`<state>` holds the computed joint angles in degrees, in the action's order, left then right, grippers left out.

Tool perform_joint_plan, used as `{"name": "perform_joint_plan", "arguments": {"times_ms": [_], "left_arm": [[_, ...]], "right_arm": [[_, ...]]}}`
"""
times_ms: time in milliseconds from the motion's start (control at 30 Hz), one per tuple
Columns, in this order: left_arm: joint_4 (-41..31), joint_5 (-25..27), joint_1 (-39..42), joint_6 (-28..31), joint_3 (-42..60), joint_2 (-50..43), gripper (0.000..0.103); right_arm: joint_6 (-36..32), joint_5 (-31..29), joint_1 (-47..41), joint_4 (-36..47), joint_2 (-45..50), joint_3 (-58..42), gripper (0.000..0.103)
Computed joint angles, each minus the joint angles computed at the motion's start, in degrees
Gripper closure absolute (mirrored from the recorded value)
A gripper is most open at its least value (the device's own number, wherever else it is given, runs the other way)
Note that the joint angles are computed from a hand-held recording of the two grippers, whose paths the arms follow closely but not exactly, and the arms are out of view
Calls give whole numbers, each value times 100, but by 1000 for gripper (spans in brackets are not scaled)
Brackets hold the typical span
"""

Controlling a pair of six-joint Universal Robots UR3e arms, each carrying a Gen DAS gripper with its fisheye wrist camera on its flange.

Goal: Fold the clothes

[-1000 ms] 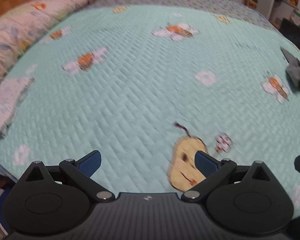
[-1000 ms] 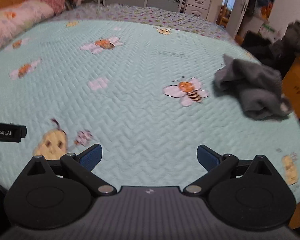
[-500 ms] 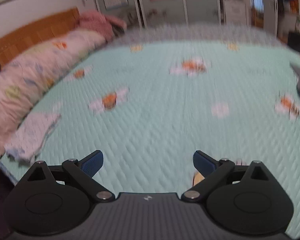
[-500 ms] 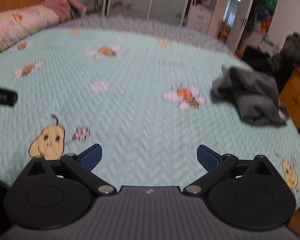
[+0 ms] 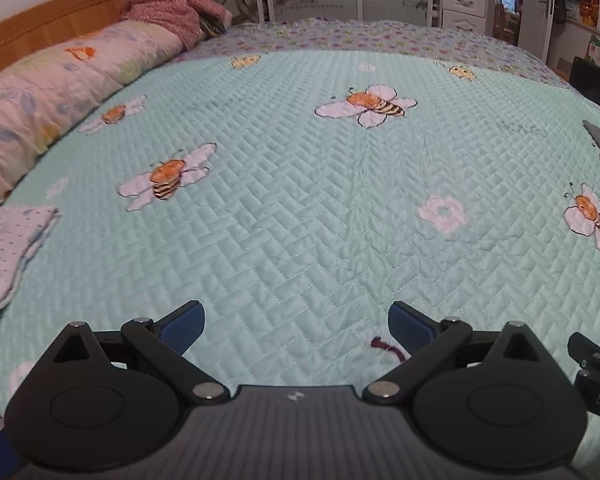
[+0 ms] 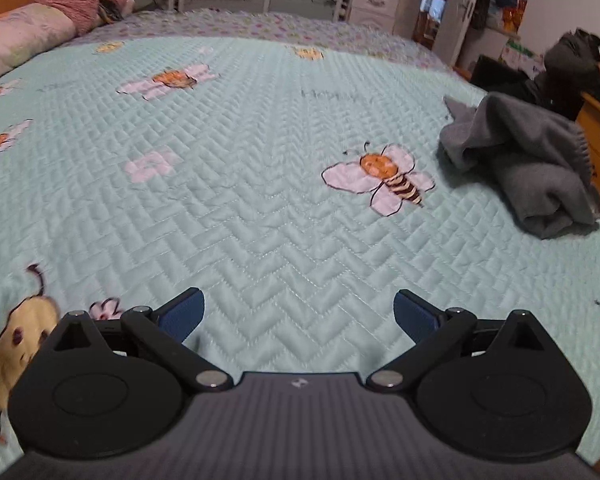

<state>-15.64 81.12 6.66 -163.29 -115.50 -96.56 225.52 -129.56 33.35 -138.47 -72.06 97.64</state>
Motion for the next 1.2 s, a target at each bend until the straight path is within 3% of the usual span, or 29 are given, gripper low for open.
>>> {"name": "perform_joint_plan", "arguments": {"times_ms": [100,233,367,500,567,667,867,1033,1200], "left_arm": [[64,-126,-24,-46,202,-314,2],[-331,55,-211,-153,729,-685,2],[-740,374,-486,-223,1153,-941,2],[-753,219,-609,-389,1030,-871,2],[-1216,-117,-517,-294,967,-625,2],[-1118,-398,-445,-225,491,-292,2],[-881,146,-773,-88,205,-96,3],[-1380,-23,-1507,-375,1174,-274,5],[-2565,284,-3058,-784,4165,-1714,4]], "right_arm": [[-123,271,-217,-185,71,10,3],[-230,713,-547,140,35,-64,3],[-506,1287,-1015,-198,-498,576,3],[-938,713,-1019,-1061,-1041,1475,3],[-1329,392,-940,-1589,-1320,1930,3],[-2043,-42,-553,-2343,-1547,2398,3],[-2176,-609,-131,-1944,-1806,2607,3],[-1821,125,-1722,-969,-3540,3313,3],[-2866,1333,-4304,224,-5117,3094,3]]}}
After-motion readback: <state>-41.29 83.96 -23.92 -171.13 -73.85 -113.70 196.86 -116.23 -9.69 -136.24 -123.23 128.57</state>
